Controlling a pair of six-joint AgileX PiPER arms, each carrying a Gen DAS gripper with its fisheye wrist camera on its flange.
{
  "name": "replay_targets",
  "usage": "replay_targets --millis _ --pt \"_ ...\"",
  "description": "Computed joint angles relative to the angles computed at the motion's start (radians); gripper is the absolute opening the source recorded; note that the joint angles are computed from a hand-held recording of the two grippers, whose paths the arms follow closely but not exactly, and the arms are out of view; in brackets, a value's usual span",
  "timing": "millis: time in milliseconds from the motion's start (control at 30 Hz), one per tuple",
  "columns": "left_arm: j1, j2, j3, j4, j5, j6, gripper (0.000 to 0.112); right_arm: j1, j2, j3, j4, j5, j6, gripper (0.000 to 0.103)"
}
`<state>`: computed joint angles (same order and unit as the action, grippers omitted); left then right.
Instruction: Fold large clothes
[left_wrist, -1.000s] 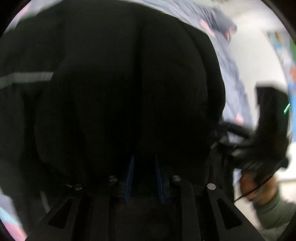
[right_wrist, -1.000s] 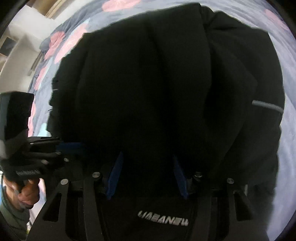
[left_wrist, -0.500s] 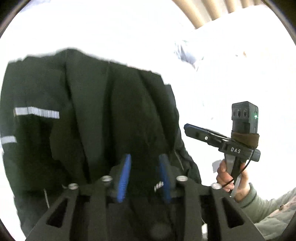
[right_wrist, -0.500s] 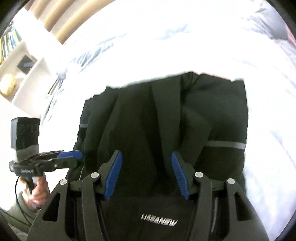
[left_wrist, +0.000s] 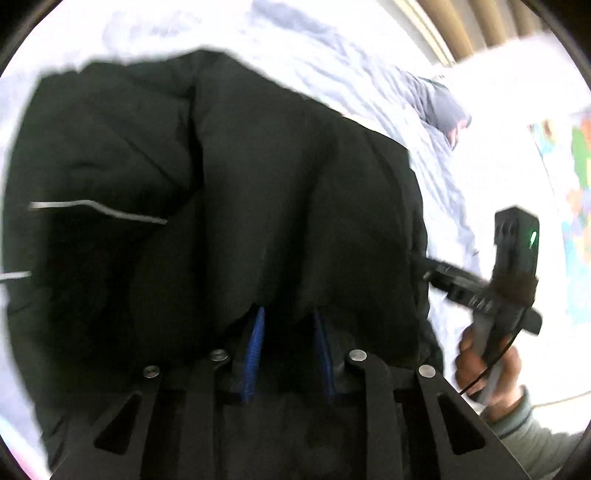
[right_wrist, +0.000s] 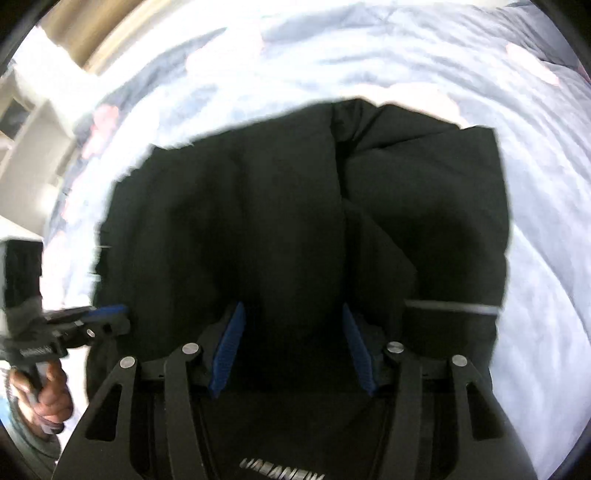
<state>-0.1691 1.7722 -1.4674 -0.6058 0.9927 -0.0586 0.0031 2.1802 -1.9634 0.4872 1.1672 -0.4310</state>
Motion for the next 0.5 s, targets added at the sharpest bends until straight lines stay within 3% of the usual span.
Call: replay_targets --millis 233,433,500 --pt "0.031 -0.362 0.227 0.117 0.068 -0.106 0.031 -0.122 -0.335 0.398 0.081 -0.038 -0.125 0.061" --pt "0.041 -0.695 0.399 0.215 0.176 -0.279 0.034 -0.268 -0.537 0.599 0.082 0.019 -0.224 0.061" --pt "-0.012 -0.771 0.425 0.259 0.192 -0.387 0.036 -0.311 -0.607 0.657 0.077 0.034 -0.25 0.061"
